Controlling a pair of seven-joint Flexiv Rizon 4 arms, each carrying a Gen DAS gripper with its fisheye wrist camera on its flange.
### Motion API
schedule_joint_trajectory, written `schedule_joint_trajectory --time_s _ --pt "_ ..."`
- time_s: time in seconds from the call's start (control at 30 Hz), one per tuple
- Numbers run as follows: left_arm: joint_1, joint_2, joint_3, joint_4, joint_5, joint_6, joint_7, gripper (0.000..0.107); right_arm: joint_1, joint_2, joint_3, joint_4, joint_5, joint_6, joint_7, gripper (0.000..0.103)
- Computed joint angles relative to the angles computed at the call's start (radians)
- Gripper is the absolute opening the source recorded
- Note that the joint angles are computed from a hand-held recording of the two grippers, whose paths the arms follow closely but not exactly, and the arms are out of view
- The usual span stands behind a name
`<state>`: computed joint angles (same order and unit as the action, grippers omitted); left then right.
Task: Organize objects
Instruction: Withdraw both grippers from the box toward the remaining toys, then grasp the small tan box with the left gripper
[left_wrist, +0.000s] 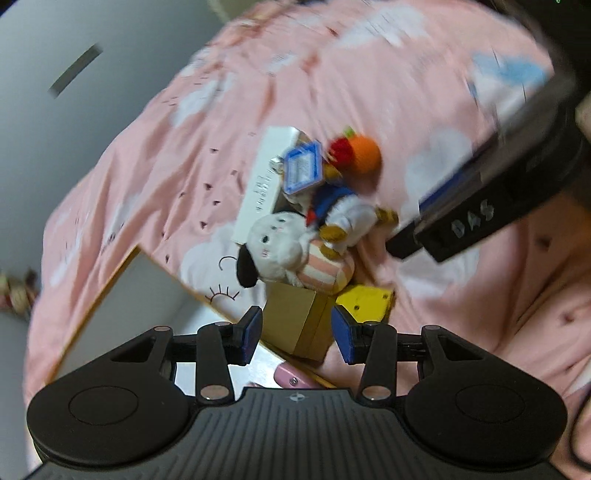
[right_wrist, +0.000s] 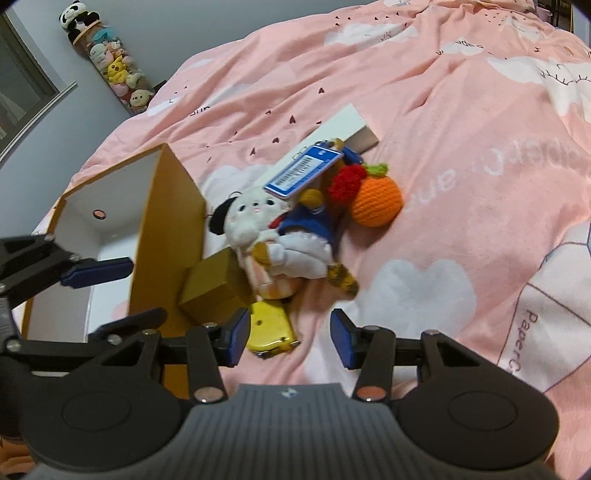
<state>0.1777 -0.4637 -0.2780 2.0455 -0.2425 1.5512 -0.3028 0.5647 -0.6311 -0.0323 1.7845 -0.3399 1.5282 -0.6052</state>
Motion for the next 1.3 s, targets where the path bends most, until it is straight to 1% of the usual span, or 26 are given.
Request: schedule_joint_trajectory --time_s 0.1,0.23,0.27,0.4,0.5,0.6,0.63,0.73,0.9,0.93,0.97,1.0,1.03,1.13,1.23,1.3 --pt "-0.141 -0.046 0.165 -0.072 0.098 -0.033 -0.013 0.052 -0.02 -0.015 0.015 -0.002 0.004 0.013 -0.018 0.051" --pt "-0.291 -0.104 0.341 -0.162 0.221 -0.091 -0.063 0.055 -0.078 -0.045 0.079 -0.019 0.025 0.032 -0.074 0.051" --pt "-0.313 -0.114 0.367 -0.175 0.249 -0.092 -0.076 0.058 -0.095 -0.053 0.099 -0.025 0.032 0.037 -0.092 0.051" --pt "-0.427 -0.168 0.501 -0.248 0.383 -0.119 -0.141 0.063 -0.159 -0.088 0.176 -0.052 0.064 0.046 -0.158 0.052" --pt "-0.476 -0.202 0.56 -0.302 0.454 -0.166 -0.197 0.065 -0.211 -0.115 0.24 -0.071 0.095 0.062 -0.204 0.052" --pt "-0.496 -0.224 0.584 -0.338 0.506 -0.205 -0.25 0.067 -0.245 -0.135 0.283 -0.085 0.118 0.083 -0.239 0.052" --pt "-0.497 -0.231 0.587 -0.345 0.529 -0.196 -0.261 0.069 -0.255 -0.142 0.296 -0.09 0.123 0.084 -0.25 0.052" --pt "-0.517 -0.253 0.616 -0.368 0.602 -0.172 -0.308 0.069 -0.278 -0.16 0.329 -0.109 0.135 0.081 -0.279 0.052" --pt "-0.541 -0.283 0.651 -0.402 0.678 -0.16 -0.378 0.072 -0.293 -0.175 0.35 -0.13 0.163 0.069 -0.297 0.05" --pt "-0.542 -0.289 0.656 -0.406 0.691 -0.149 -0.391 0.072 -0.293 -0.175 0.351 -0.13 0.169 0.069 -0.298 0.05" --pt "-0.543 -0.295 0.662 -0.41 0.701 -0.139 -0.404 0.065 -0.295 -0.177 0.354 -0.132 0.174 0.069 -0.301 0.05" --pt "-0.543 -0.299 0.666 -0.412 0.706 -0.125 -0.42 0.063 -0.295 -0.176 0.354 -0.133 0.178 0.069 -0.303 0.05" --pt "-0.534 -0.296 0.657 -0.412 0.696 -0.13 -0.428 0.061 -0.294 -0.177 0.354 -0.133 0.181 0.07 -0.306 0.05" --pt "-0.478 -0.272 0.593 -0.397 0.646 -0.137 -0.432 0.059 -0.289 -0.173 0.349 -0.13 0.186 0.072 -0.313 0.05" --pt "-0.4 -0.228 0.502 -0.36 0.571 -0.149 -0.407 0.055 -0.296 -0.17 0.356 -0.12 0.193 0.086 -0.321 0.05" --pt "-0.341 -0.19 0.429 -0.33 0.498 -0.175 -0.383 0.054 -0.294 -0.166 0.354 -0.116 0.192 0.086 -0.324 0.05"
